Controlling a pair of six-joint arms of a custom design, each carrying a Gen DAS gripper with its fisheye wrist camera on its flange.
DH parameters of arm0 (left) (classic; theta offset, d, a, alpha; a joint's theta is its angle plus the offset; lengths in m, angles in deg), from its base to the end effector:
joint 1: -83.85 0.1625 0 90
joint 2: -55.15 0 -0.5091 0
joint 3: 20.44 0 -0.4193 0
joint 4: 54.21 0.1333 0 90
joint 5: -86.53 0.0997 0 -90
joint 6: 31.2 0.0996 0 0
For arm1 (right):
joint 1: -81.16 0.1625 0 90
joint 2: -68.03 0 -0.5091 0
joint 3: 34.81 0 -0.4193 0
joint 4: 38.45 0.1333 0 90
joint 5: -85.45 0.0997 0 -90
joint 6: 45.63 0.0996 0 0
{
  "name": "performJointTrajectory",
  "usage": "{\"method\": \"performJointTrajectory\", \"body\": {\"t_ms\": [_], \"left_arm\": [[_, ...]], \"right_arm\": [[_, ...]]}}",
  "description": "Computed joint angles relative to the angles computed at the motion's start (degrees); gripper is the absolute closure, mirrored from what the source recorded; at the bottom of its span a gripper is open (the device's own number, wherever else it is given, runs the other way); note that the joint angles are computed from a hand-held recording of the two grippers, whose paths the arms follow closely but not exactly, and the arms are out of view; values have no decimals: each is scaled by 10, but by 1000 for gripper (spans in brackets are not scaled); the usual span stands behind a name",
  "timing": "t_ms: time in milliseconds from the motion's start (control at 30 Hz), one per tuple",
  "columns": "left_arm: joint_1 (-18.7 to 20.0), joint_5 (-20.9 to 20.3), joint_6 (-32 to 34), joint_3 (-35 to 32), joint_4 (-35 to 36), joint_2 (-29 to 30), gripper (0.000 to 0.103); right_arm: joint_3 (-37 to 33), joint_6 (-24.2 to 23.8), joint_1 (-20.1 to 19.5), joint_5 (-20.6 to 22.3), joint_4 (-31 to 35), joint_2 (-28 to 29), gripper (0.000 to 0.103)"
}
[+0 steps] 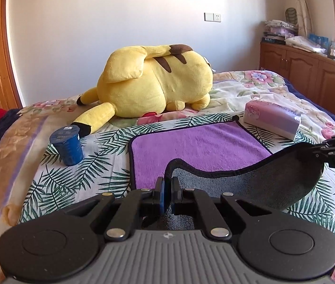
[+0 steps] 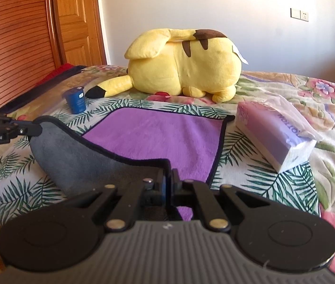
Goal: Fold towel
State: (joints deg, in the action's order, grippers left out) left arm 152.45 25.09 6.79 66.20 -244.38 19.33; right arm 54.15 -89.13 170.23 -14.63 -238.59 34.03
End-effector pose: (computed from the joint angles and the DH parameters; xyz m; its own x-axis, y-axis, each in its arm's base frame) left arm -0.1268 -0.8193 0.1541 -0.6025 0.3597 -0.7124 0.7721 0.4886 -0.4063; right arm 0.1029 -0.8020 0.1297 -0.7188 -0.2772 0.6376 -0.6693 0.5240 -0.5267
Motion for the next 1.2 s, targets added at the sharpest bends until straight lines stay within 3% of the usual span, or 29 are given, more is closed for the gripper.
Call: {"method": "performJointTrajectory", "body": {"t_ms": [300,567,1033,1200], "left_arm": [[3,-4,16,-21,10,7,103],[2,-16,9,-22,11,-1,103],[-1,-32,17,-48,20,6,103],[-2,-36,40,-74,-18,30,103]], "right_arm": [[-26,-16,0,0,11,10,99],[-24,-16,-4,32,-18,11,99],[-46,-29,0,48,-21,14,99],[-65,-33,2,47,-13,21,99]]}}
